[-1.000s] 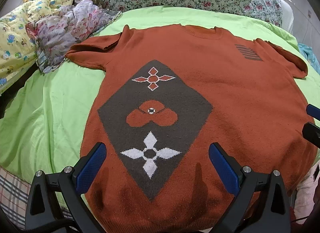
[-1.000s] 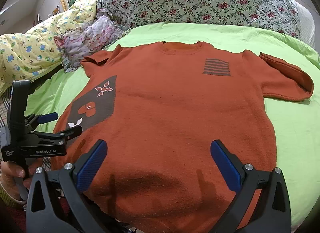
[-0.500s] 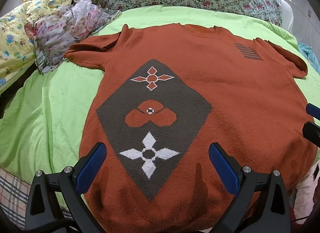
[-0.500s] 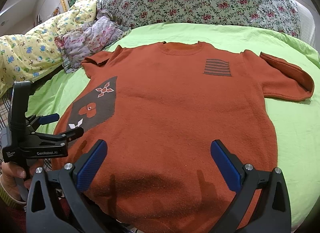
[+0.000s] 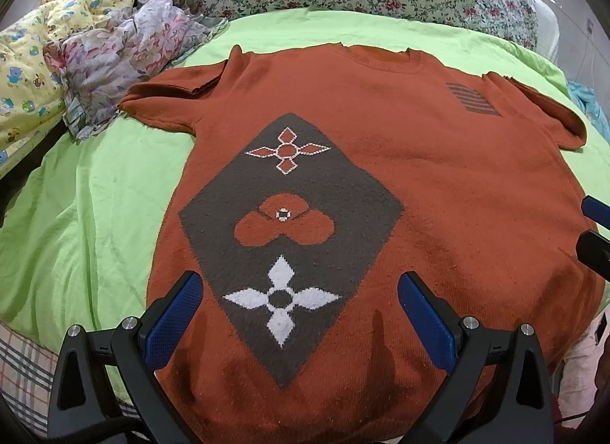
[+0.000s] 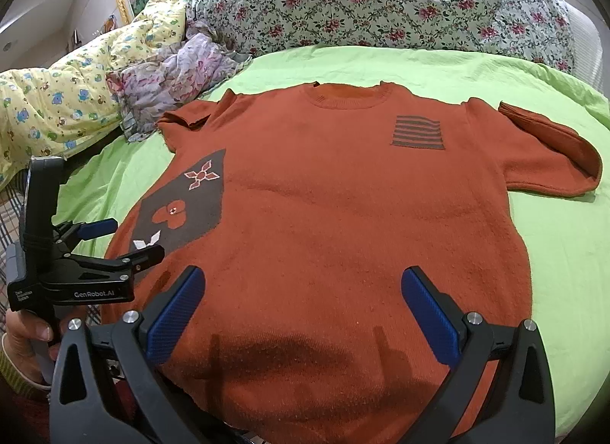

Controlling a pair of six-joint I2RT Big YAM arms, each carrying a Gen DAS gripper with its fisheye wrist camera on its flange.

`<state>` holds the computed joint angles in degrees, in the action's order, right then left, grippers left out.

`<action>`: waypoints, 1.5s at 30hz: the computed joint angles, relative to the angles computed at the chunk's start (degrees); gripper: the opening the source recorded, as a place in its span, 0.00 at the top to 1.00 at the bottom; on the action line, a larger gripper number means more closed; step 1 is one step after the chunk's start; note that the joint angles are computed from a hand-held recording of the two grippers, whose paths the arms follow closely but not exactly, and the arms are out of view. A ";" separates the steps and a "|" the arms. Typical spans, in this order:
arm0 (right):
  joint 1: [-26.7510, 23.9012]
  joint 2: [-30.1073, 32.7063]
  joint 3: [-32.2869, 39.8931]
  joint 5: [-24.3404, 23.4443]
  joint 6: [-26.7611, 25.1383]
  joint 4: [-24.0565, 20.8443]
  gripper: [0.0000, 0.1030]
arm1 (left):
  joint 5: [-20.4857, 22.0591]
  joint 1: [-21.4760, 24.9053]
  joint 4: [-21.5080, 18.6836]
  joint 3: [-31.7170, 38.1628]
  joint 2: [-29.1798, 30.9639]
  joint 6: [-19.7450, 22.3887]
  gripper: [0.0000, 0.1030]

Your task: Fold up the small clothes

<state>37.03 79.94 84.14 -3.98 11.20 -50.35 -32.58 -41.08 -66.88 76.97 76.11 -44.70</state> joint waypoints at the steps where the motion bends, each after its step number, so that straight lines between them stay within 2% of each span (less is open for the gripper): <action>1: -0.01 0.06 0.05 0.00 0.08 -0.22 0.01 | 0.13 0.10 -0.23 0.15 0.11 0.14 0.01; 5: -0.21 0.13 -0.01 -0.27 0.07 -0.63 0.01 | 0.54 0.47 -1.61 1.10 0.80 0.83 0.01; 14: -1.15 1.21 1.02 -0.75 0.37 0.12 0.01 | 1.64 1.93 -0.20 1.86 1.76 2.10 0.01; 17: -2.44 0.84 0.09 0.27 -0.30 1.86 0.01 | 1.98 2.67 0.16 2.22 2.30 2.25 0.01; 18: -2.91 0.92 0.17 0.23 0.00 1.90 0.01 | 3.63 2.90 0.31 2.21 2.25 1.58 0.01; 22: -5.65 0.20 -1.53 -1.89 1.49 6.64 0.01 | 5.34 4.06 0.96 3.01 3.19 2.41 0.01; 23: -6.42 -0.23 -2.42 -2.55 1.95 9.41 0.01 | 5.26 4.24 1.14 3.29 3.45 2.87 0.01; 26: -8.75 0.69 -0.72 -3.43 1.72 7.88 0.01 | 5.83 5.33 2.56 4.38 4.21 4.94 0.01; 28: -10.51 2.43 1.91 -3.95 1.81 4.85 0.01 | 5.61 6.18 3.58 5.47 5.01 6.77 0.01; 32: -14.44 5.27 6.44 -2.38 -1.15 3.89 0.05 | 6.94 8.38 3.71 9.44 7.45 9.75 0.01; 36: -18.57 10.29 14.23 -0.37 -4.57 2.37 0.07 | 8.56 10.21 4.03 13.51 9.92 12.70 0.01; 40: -22.33 18.55 26.00 0.29 -7.73 -2.70 0.10 | 9.00 11.48 3.67 17.92 12.95 14.26 0.01; 45: -23.83 28.93 40.49 3.16 -13.59 -10.23 0.10 | 9.96 13.00 1.38 22.27 16.66 14.70 0.01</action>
